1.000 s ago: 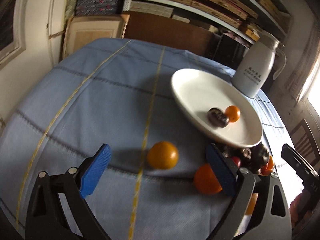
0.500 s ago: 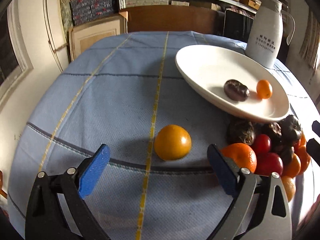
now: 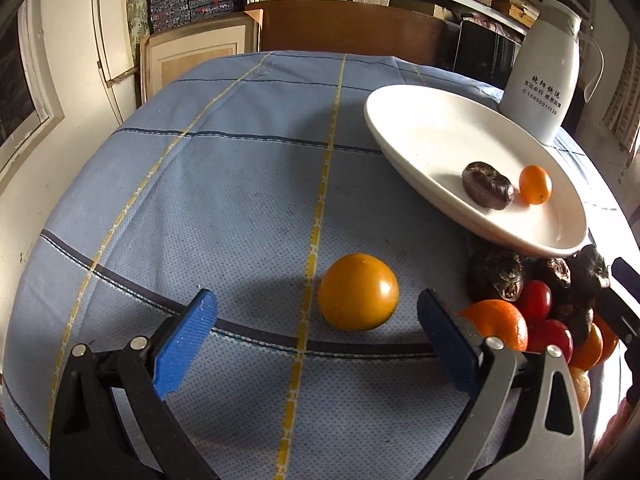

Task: Organize fruits
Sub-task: 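Grasp a small orange with the left gripper while the right gripper grasps a dark date, then lower both fruits onto the white plate and open both grippers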

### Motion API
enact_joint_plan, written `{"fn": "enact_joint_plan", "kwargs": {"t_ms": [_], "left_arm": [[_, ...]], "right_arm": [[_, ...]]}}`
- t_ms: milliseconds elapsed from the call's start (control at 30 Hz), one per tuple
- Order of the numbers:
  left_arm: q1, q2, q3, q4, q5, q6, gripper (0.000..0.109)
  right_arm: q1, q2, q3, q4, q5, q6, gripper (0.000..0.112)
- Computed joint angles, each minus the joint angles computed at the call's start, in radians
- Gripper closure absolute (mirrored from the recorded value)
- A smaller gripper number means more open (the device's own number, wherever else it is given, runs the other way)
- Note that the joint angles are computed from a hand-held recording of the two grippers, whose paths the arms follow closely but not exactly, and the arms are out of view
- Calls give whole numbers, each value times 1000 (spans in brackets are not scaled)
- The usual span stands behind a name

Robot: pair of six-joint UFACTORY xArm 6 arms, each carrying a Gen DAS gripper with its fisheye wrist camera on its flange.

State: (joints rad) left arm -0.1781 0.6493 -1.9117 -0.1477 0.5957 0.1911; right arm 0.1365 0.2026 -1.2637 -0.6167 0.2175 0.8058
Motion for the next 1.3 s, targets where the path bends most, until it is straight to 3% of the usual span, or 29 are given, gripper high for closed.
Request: {"fn": "enact_joint_plan", "kwargs": {"t_ms": [100,167,233,267,433,533,867,1033,1300], "left_arm": [[0,2,-5,-44,3,39,11],[-1,0,-1,-70,1,63,12],[-2,0,-3,-113,15,109,36],[-3,7,-16,-127,37,126,42],[-13,-11,9,-168,29,200,60],[-11,-17,17,-200,25,225,68],[-7,-21,21,-256,25,257,70],[-11,-55,68,-328,-20,334,71],[-12,24,-48,-249,67,254,71]], "right_arm": [[3,16,-17,11,13,-18,40],[9,28,-26,78,26,-86,57],[9,29,-28,56,30,-73,58],[10,29,-26,49,28,-70,59],[9,14,-3,29,-9,-70,72],[6,9,8,56,-20,-88,72],[2,-6,39,162,-64,-161,72],[-2,-16,56,184,-90,-163,72],[1,-10,49,196,-77,-175,72]]}}
